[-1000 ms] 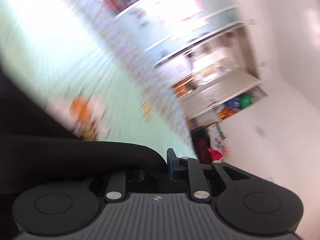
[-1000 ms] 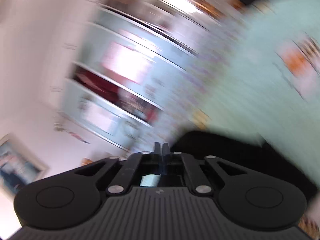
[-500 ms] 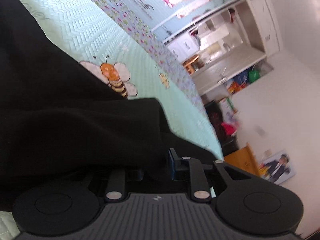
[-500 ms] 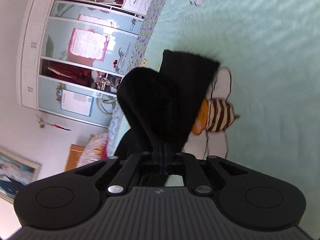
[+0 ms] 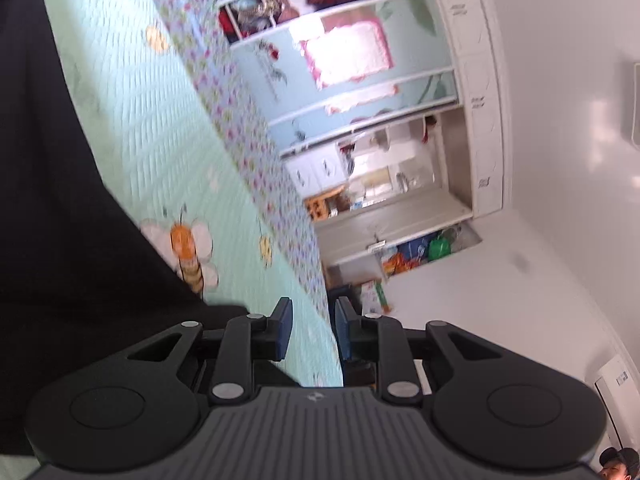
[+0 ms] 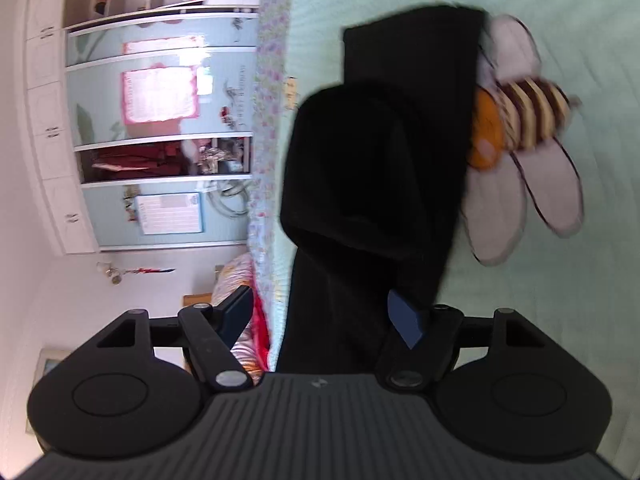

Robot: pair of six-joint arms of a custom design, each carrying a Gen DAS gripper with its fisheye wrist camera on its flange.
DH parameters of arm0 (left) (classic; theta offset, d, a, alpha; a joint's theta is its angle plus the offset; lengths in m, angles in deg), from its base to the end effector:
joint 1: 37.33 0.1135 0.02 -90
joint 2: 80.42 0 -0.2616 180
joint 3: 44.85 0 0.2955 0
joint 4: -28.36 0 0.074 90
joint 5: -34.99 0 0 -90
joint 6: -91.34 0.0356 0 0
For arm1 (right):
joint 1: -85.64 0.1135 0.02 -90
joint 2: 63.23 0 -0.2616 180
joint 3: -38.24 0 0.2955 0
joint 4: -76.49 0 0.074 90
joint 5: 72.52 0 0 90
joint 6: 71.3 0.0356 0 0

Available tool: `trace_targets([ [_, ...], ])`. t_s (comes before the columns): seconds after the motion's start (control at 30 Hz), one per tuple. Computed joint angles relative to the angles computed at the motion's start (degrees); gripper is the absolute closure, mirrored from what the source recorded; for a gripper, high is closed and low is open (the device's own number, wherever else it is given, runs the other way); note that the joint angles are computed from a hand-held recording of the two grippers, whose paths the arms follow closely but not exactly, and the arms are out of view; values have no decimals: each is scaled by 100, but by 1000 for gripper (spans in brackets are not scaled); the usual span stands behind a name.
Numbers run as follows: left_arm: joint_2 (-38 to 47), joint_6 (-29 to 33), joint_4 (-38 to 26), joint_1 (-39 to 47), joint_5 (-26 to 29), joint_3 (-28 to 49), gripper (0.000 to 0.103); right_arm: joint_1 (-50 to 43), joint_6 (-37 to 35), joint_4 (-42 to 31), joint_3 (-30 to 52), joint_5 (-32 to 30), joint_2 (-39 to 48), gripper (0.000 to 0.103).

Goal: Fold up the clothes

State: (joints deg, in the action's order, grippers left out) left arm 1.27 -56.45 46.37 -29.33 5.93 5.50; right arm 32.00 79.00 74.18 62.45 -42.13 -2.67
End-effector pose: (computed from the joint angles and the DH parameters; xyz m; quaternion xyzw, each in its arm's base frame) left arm 0.3246 0.0142 0.1976 -0.1031 0.7385 -0.5858 0.3175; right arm 0.1441 -0.1439 0.1087 0.5383 0.6068 0.4691 0.3492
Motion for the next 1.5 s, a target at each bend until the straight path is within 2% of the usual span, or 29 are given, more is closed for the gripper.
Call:
trace_targets([
  [0.13, -164, 932, -1200, 136, 270, 145, 79, 614, 353, 18, -410, 967, -701, 26],
  [0.2, -341, 1369, -1611, 17, 432, 17, 77, 955, 356, 345, -366, 1400, -538, 26],
  [0.27, -541, 1812, -2035, -205, 514, -146, 62, 1268, 495, 592, -192, 1770, -237, 26],
  [0.3, -683, 2004, -2276, -411, 425, -259, 51, 1395, 607, 767, -89, 1868, -21, 26],
  [0.37, -889, 2306, -2632, -1010, -257, -436, 40, 1659, 825, 701, 126, 2176, 190, 26],
  [0.47, -881, 2004, -2547, -2000, -1709, -527, 34, 1901, 1027, 197, 469, 2568, 394, 26],
  [0.57, -358, 1010, -1828, -2610, -2915, -341, 31, 2195, 1022, -126, 765, 3042, 490, 26],
  [0.63, -43, 599, -1657, -2871, -3682, -71, 28, 2392, 1191, -237, 942, 3409, 608, 26],
  [0.7, 196, 75, -1886, -2949, -4190, 219, 28, 2547, 1450, -317, 1133, 3712, 811, 26],
  [0.77, 417, -504, -2066, -2956, -4534, 452, 28, 2474, 1806, -70, 1098, 3760, 958, 27],
  [0.83, 646, -875, -2070, -2911, -4741, 620, 31, 2334, 1907, 303, 966, 3824, 979, 38],
  [0.87, 759, -868, -1861, -2839, -4641, 634, 40, 2257, 1898, 473, 919, 3835, 1001, 50],
  [0.9, 853, -737, -1776, -2730, -4427, 696, 52, 2137, 1543, 532, 969, 3722, 1048, 69],
  [0.93, 908, -622, -1816, -2653, -4246, 779, 80, 2014, 1188, 590, 1023, 3601, 1101, 76],
  [0.97, 926, -559, -1834, -2584, -4107, 831, 85, 1889, 819, 621, 1092, 3469, 1155, 82],
  [1.1, 897, -203, -1628, -2359, -3716, 874, 89, 1379, -949, 93, 1730, 2777, 1376, 89],
  [1.2, 776, -265, -989, -2264, -3407, 686, 89, 1184, -1755, 120, 2123, 2262, 1255, 90],
  [1.3, 617, -108, -107, -2303, -3265, 330, 89, 882, -2026, 925, 1967, 1778, 771, 90],
  [1.37, 581, 209, 116, -2456, -3320, 149, 87, 562, -2002, 1236, 1842, 1454, 651, 90],
  [1.5, 1297, 817, -934, -2827, -3431, 486, 87, 55, -2841, 78, 1564, 1625, 1354, 90],
])
